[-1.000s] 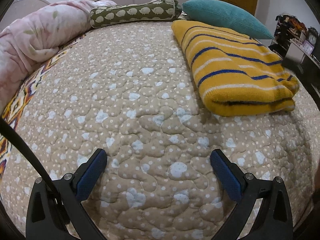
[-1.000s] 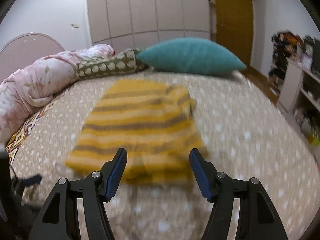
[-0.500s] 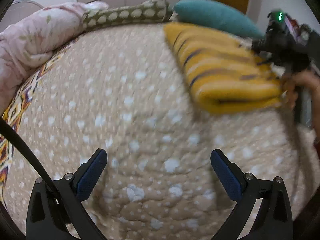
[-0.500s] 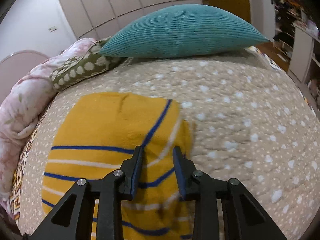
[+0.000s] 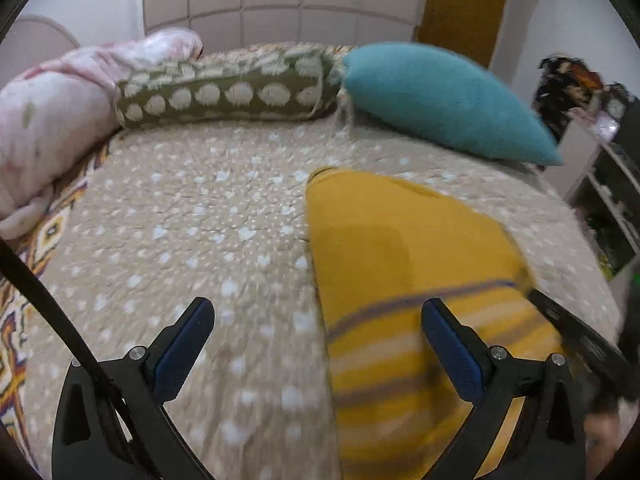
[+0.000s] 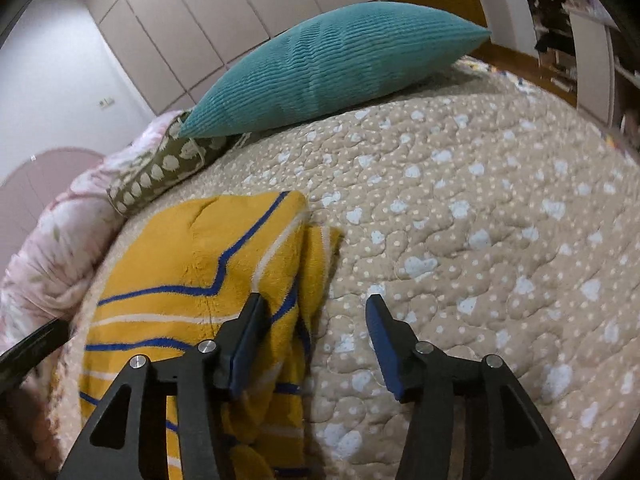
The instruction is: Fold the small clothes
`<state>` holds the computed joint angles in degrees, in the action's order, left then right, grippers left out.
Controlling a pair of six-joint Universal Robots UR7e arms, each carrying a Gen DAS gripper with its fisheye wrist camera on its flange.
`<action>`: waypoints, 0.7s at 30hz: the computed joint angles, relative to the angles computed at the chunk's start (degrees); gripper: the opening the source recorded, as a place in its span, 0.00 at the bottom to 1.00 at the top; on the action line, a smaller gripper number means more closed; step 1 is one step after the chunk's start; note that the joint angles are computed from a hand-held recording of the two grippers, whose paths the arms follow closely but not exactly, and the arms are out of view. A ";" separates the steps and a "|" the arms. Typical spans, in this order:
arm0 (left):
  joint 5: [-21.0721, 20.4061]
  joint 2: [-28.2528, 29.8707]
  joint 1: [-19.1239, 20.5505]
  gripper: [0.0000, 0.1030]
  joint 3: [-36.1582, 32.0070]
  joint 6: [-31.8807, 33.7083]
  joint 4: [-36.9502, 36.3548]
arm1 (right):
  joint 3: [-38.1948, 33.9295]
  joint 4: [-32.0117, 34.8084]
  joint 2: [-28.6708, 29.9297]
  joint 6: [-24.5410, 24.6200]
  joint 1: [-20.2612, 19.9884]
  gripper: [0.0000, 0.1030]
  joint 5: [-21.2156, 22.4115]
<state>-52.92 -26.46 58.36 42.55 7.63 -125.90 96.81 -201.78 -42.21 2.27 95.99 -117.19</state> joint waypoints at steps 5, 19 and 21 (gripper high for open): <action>-1.47 6.32 1.47 1.00 -9.69 -1.24 5.13 | 1.08 -2.08 -0.23 0.51 -0.91 0.56 3.31; -1.76 -7.40 -1.44 1.00 10.31 1.78 -5.93 | 2.95 -4.97 -0.67 2.69 -1.95 0.57 6.54; -1.27 -10.59 -1.98 1.00 15.09 2.24 -7.32 | 3.07 -3.92 -1.09 3.41 -2.11 0.57 6.84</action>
<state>-54.19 -37.05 56.38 57.63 9.87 -133.22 99.89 -205.70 -43.30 5.68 93.88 -110.35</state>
